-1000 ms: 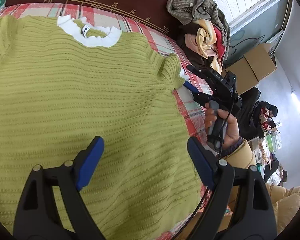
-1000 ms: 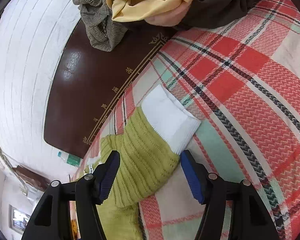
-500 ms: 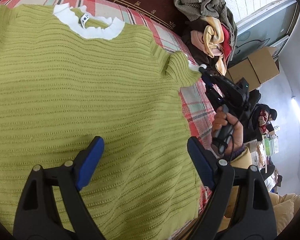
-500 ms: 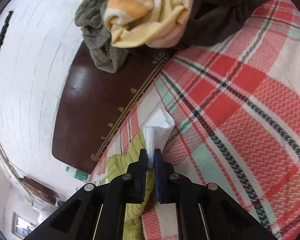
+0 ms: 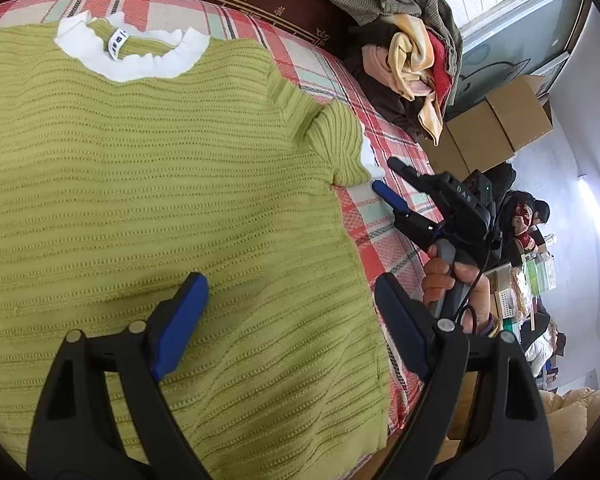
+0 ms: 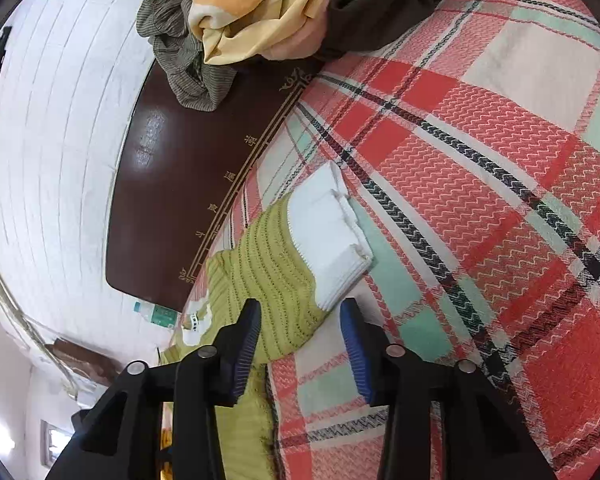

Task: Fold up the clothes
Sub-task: 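Grasp the white sleeve cuff with the right gripper, then fold the sleeve across the sweater body toward the collar with the right gripper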

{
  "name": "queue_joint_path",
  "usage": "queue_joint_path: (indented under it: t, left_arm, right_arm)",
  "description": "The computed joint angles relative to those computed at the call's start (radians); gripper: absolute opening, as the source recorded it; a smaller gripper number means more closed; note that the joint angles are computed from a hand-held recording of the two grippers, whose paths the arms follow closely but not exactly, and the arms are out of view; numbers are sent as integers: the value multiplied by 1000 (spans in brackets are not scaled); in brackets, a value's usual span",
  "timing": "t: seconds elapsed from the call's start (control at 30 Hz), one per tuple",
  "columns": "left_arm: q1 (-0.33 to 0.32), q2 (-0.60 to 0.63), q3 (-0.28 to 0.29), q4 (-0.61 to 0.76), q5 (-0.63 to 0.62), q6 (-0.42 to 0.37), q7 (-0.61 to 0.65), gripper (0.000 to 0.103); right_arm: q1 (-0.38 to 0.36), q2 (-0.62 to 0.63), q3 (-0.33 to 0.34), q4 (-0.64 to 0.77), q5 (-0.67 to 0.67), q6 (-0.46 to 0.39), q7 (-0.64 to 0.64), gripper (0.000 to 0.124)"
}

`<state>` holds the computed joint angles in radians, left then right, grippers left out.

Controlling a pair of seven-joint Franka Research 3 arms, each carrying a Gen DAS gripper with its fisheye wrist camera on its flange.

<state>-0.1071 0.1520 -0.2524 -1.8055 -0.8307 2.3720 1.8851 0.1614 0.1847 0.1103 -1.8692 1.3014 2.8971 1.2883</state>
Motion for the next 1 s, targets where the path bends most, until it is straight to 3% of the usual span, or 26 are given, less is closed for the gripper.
queue_joint_path:
  t: [0.17, 0.23, 0.27, 0.33, 0.37, 0.43, 0.6, 0.77, 1.0]
  left_arm:
    - [-2, -1, -2, -1, -1, 3, 1, 86]
    - [-4, 0, -2, 0, 3, 2, -1, 86]
    - [-5, 1, -2, 1, 7, 3, -4, 86]
    - [-5, 0, -2, -1, 10, 3, -7, 86]
    - [-5, 0, -2, -2, 12, 4, -9, 86]
    - [-4, 3, -2, 1, 12, 5, -9, 86]
    - [-3, 35, -6, 38, 33, 5, -17, 86]
    - [5, 79, -27, 87, 26, 4, -13, 86]
    - [27, 49, -39, 44, -57, 2, 45, 86]
  right_arm:
    - [56, 68, -18, 47, -237, 130, 225, 54]
    - [45, 94, 3, 74, -263, 156, 247, 54]
    - [14, 108, 43, 92, -219, 165, 206, 50]
    - [-70, 137, 137, 137, -45, 152, 53, 15]
    - [-92, 146, 150, 148, 25, 121, 18, 9]
    - [-108, 147, 159, 157, 159, 103, -92, 5]
    - [-60, 97, 111, 147, 218, 120, -237, 5]
    - [12, 67, 58, 181, 58, 109, -252, 5]
    - [150, 171, -29, 360, -574, 9, 40, 5]
